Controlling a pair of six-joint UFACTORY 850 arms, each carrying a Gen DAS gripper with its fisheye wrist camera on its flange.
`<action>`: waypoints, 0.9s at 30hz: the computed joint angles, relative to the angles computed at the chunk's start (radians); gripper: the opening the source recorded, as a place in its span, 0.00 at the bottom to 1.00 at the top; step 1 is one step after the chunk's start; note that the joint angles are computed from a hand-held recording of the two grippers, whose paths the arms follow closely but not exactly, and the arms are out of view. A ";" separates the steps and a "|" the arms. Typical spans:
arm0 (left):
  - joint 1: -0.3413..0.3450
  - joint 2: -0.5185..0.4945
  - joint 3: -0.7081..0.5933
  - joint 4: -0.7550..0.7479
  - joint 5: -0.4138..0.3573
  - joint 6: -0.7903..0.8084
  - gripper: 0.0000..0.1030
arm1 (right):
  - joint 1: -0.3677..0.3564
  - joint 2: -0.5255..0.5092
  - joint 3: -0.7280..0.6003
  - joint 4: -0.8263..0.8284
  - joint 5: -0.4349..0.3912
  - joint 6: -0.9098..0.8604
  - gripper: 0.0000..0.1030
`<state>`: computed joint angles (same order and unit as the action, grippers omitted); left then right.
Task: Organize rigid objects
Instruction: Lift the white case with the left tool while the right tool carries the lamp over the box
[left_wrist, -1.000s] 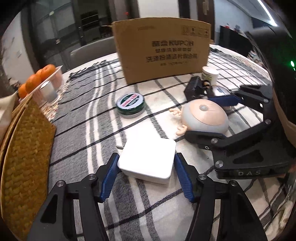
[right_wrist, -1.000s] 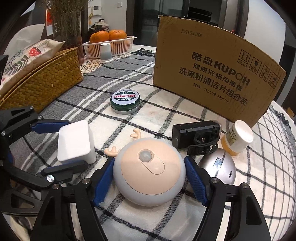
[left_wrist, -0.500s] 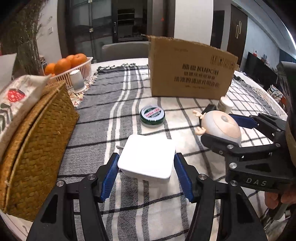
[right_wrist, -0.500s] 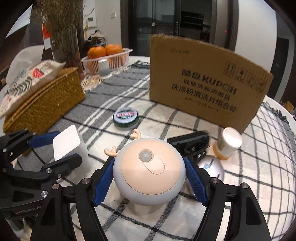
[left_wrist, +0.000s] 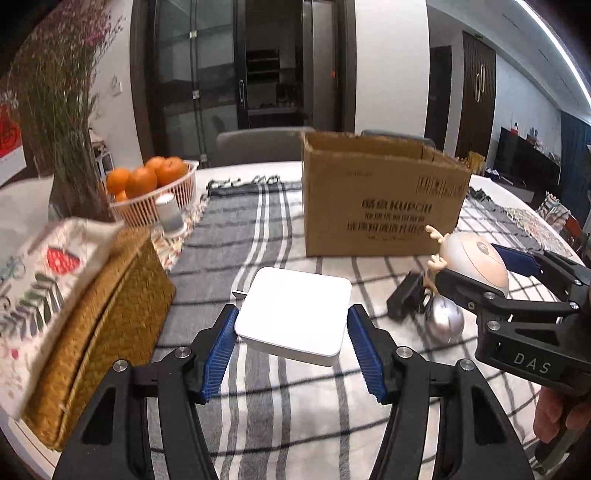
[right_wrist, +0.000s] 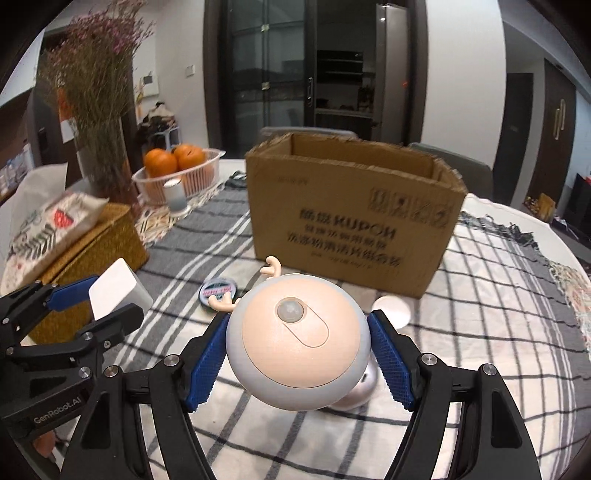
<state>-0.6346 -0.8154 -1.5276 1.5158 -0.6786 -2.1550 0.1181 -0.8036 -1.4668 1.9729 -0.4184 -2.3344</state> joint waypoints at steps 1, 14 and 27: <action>0.001 -0.002 -0.011 0.000 -0.003 0.008 0.58 | -0.003 0.004 0.003 0.015 -0.002 -0.008 0.73; 0.022 -0.025 -0.127 0.054 0.006 0.032 0.58 | -0.025 0.030 -0.034 0.147 0.000 -0.034 0.73; 0.056 -0.077 -0.273 0.032 0.029 0.138 0.58 | -0.034 0.002 -0.144 0.130 0.034 0.066 0.73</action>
<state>-0.5790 -0.8929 -1.8010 1.5474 -0.6492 -2.0174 0.0845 -0.8012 -1.6112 2.1026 -0.3843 -2.2685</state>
